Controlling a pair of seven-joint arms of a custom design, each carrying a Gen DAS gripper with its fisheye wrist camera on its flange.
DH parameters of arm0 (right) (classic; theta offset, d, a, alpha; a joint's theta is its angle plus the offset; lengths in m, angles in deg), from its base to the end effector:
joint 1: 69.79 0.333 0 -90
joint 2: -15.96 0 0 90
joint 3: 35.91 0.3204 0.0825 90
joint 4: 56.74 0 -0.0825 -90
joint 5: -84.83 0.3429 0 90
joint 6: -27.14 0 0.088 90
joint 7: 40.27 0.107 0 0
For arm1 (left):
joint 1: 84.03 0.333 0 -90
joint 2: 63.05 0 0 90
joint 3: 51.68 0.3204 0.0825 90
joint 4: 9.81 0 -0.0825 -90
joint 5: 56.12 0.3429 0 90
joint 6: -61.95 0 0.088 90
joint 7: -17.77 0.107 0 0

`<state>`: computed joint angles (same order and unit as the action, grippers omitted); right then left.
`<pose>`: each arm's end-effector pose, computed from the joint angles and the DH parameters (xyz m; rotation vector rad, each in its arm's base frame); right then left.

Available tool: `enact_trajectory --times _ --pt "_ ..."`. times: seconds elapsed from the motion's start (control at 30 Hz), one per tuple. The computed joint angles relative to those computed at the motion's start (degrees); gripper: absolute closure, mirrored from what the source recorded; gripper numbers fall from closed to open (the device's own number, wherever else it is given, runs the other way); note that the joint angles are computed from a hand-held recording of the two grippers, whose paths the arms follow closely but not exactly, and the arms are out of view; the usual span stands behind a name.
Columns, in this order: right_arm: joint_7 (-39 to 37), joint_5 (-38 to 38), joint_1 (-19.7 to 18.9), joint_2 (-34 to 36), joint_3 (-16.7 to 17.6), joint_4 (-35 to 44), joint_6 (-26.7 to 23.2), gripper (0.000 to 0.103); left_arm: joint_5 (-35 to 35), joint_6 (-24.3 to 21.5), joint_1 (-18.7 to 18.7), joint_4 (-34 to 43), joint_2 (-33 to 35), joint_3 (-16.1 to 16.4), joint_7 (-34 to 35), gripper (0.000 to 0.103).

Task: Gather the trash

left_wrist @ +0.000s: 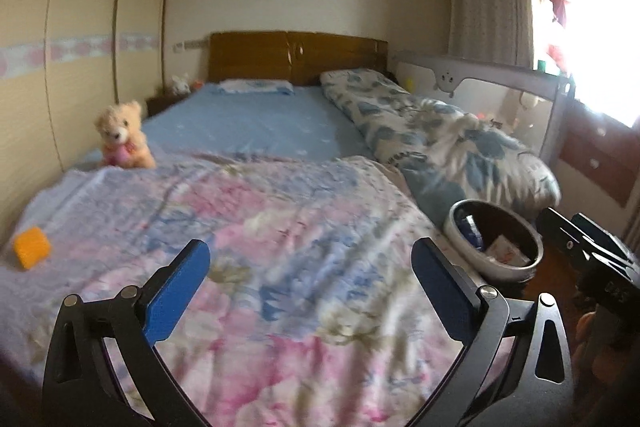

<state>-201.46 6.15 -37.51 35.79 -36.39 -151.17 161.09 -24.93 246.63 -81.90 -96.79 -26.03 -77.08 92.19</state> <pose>0.5662 0.3335 0.4814 -1.1421 1.8601 -1.0888 0.6703 -0.2415 0.4715 -1.2052 1.9454 -1.2569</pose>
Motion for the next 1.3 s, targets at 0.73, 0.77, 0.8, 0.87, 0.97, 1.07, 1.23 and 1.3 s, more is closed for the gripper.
enact_trajectory --times 0.73,0.77,0.8,0.87,0.97,1.07,1.23,1.3 --pt "2.60 -3.14 1.52 2.79 -1.00 0.20 -0.71 0.000 0.73 11.38 -23.39 -3.92 -3.29 33.47 -11.39 0.000" --pt "2.60 -3.16 1.56 2.83 -1.01 0.27 -0.84 0.000 0.93 11.31 -22.93 -3.93 -3.34 32.91 -11.39 0.000" --pt "2.57 -3.17 1.55 2.84 -1.01 0.27 -0.80 0.000 1.05 11.24 -22.73 -3.88 -3.32 32.65 -11.35 0.000" --pt "2.56 -3.12 1.51 2.85 -1.01 0.29 -0.68 0.000 0.88 11.41 -23.00 -3.92 -3.31 33.06 -11.35 0.000" --pt "2.78 -3.36 1.57 2.79 -1.02 0.15 -0.58 0.000 0.41 11.65 -23.76 -4.05 -3.29 34.01 -11.24 0.000" --pt "2.66 -3.39 1.60 2.76 -0.97 0.10 -0.54 0.000 1.21 11.28 -22.12 -3.96 -3.39 31.92 -11.07 0.000" --pt "2.49 -3.39 1.61 3.01 -0.93 0.37 -0.23 0.000 1.98 11.20 -21.21 -3.96 -3.49 30.83 -11.43 0.000" --pt "2.49 -3.26 1.59 3.09 -0.95 0.47 0.00 0.000 2.22 11.16 -20.85 -3.95 -3.50 30.40 -11.54 0.000"
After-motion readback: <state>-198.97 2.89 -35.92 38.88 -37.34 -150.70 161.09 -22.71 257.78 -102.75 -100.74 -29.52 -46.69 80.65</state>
